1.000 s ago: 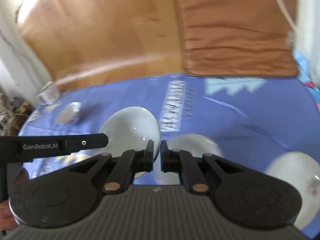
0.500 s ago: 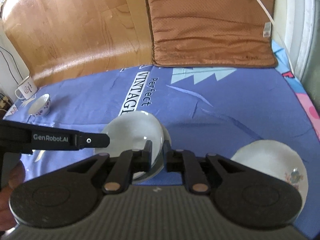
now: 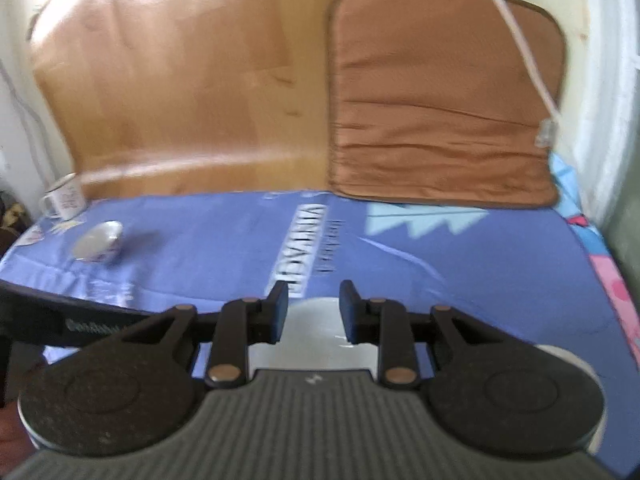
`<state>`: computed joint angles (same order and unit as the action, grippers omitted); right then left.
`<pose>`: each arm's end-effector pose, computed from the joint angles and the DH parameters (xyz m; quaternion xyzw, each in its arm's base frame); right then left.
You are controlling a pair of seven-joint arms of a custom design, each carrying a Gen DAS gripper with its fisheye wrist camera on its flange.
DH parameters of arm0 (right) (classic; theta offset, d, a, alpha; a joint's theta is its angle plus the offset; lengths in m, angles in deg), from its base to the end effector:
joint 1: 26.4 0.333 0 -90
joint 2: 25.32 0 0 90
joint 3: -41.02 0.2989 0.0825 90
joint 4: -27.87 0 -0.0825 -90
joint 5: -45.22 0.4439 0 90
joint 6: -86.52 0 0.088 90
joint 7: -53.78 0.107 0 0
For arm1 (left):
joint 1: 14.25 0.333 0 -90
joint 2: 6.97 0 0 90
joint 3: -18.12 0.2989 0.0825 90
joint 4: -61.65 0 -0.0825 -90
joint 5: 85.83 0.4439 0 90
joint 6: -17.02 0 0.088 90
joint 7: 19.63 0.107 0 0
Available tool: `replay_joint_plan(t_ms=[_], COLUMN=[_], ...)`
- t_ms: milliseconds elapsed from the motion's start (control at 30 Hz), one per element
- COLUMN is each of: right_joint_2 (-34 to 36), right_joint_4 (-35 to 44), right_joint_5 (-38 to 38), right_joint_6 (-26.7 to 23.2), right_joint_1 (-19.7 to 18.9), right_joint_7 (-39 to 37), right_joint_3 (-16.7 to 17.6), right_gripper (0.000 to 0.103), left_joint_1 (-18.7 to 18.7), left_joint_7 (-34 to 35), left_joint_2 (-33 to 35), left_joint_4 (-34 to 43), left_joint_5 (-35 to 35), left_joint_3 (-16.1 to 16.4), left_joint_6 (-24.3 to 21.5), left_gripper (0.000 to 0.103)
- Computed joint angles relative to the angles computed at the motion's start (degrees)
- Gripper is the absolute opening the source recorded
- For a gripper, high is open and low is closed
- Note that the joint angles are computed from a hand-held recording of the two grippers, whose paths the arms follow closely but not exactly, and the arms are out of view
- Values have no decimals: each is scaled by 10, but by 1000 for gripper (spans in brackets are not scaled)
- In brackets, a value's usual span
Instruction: Organize plates and bowls
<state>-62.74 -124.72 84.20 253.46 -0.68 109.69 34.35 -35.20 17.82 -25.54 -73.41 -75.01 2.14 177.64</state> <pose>0.4429 0.1114 0.4923 -0.7173 0.5174 -0.1673 0.4356 0.4357 -0.3468 0.4943 -0.6855 0.6215 -0.3639 0.1067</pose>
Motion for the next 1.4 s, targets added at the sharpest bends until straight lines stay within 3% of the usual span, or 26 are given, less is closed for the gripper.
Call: replay_joint_plan(t_ms=[67,200,333,433,500,667,733,933,1033,1100,1133,1167,1400], right_joint_2=[8,49,109,156,188,272,311,388,415,433,438,440,383], right_joint_4=[11,59,123,177,217,311,348,411,433,449,452,453,401], right_joint_5=[4,22,58,89,108,120,91,1,-33,-48,-49,-43,-26], right_joint_6=[-24,-118,-197,-225,-231,-225,-218,-196,-187,-188,-189,-193,-197], right_joint_1=[17,37,39,35,31,21,15,8,6,5,3,0,2], right_joint_7=[-6,-10,2,25,43,98,131,201,224,239,242,237,195], right_joint_3=[-4,2,29,53,70,109,126,152,157,159,161,162,167], right_gripper=[31,31,31,31,31,34,34,34,34,28,16,9,7], left_joint_1=[7,13,53,82,113,143,139,148,147,137,128,116,141], left_joint_7=[-6,-10,-47,-48,-43,-3,18,40,49,60,71,85,47], left_joint_2=[-43,-139,-239,-284,-287,-234,-206,-147,-124,-111,-108,-109,-181], left_joint_4=[-43,-139,-216,-242,-236,-199,-187,-156,-148,-142,-142,-146,-177], left_joint_5=[8,-7,-18,-24,-12,-9,-20,-35,-47,-66,-80,-97,-73], left_joint_3=[4,31,54,82,81,104,119,115,119,128,138,148,95], left_joint_6=[-7,-8,-14,-13,-25,-22,-6,8,9,2,4,6,-28], left_gripper=[9,9,9,9,9,23,25,29,27,22,9,8,7])
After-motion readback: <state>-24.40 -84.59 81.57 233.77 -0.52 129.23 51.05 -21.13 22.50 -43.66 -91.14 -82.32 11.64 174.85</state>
